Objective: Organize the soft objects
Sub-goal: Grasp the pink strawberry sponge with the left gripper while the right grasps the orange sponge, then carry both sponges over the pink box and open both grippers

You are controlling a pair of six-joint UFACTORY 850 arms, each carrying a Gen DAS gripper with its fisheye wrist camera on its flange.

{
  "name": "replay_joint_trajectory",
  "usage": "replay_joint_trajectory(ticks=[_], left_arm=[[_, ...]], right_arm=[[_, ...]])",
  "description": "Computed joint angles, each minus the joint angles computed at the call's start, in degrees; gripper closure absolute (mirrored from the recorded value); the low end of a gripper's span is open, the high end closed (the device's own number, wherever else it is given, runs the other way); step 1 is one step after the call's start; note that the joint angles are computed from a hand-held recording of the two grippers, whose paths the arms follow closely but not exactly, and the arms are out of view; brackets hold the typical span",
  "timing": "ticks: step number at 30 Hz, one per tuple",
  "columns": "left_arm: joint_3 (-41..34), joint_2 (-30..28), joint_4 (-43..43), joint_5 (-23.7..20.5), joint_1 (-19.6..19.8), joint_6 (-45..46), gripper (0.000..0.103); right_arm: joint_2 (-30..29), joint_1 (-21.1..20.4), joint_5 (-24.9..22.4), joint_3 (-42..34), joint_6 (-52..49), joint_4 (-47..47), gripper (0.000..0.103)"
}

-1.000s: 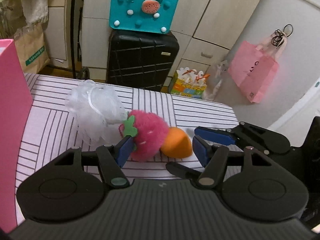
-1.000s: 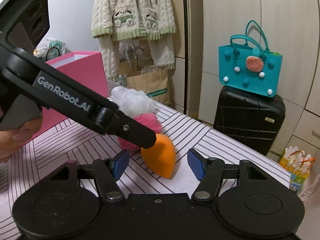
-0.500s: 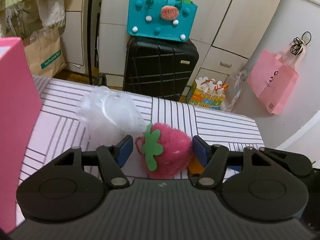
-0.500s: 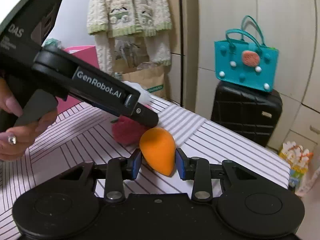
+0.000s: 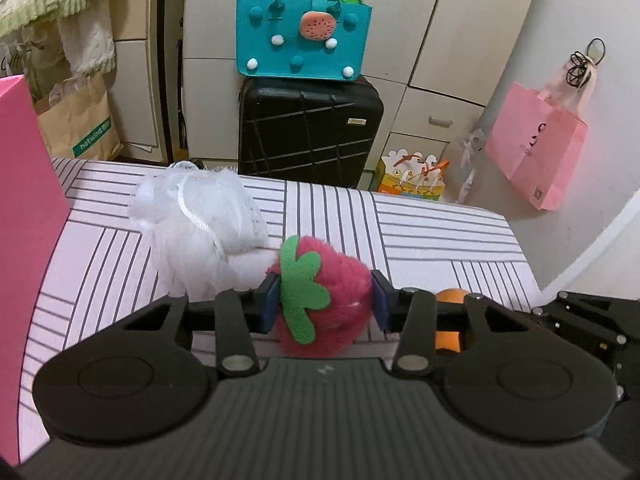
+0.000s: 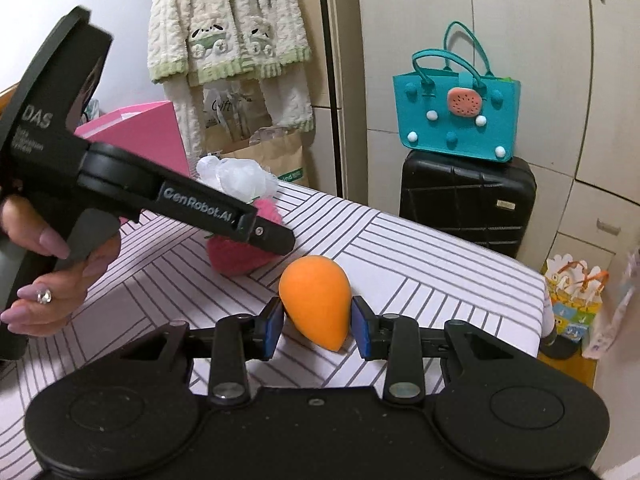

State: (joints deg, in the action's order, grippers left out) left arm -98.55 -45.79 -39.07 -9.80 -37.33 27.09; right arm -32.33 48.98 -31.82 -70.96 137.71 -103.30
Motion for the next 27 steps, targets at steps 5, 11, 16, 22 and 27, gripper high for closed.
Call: replay_joint_trajectory(ticks=[5, 11, 16, 22, 27], left_arm=[[3.7, 2.7, -13.6, -2.3, 0.5, 14.4, 0.059], [11.8, 8.5, -33.7, -2.5, 0.7, 36.6, 0.059], [16.2, 12.0, -36.9, -5.1, 1.2, 41.1, 0.059], [20.3, 15.5, -33.7, -10.5, 3.0, 38.4, 0.059], [22.7, 18.3, -24.3, -14.0, 4.1, 31.1, 0.059]], right_arm=[[1.5, 0.6, 2.9, 1.5, 6.7, -0.9, 0.062], [1.7, 2.6, 2.4, 0.9, 1.5, 5.6, 0.062], [1.5, 4.0, 1.9, -0.4, -2.2, 11.2, 0.062], [2.0, 5.7, 2.6, -0.8, -4.6, 15.7, 0.062], [2.4, 7.3, 3.0, -1.9, -9.0, 21.1, 0.062]])
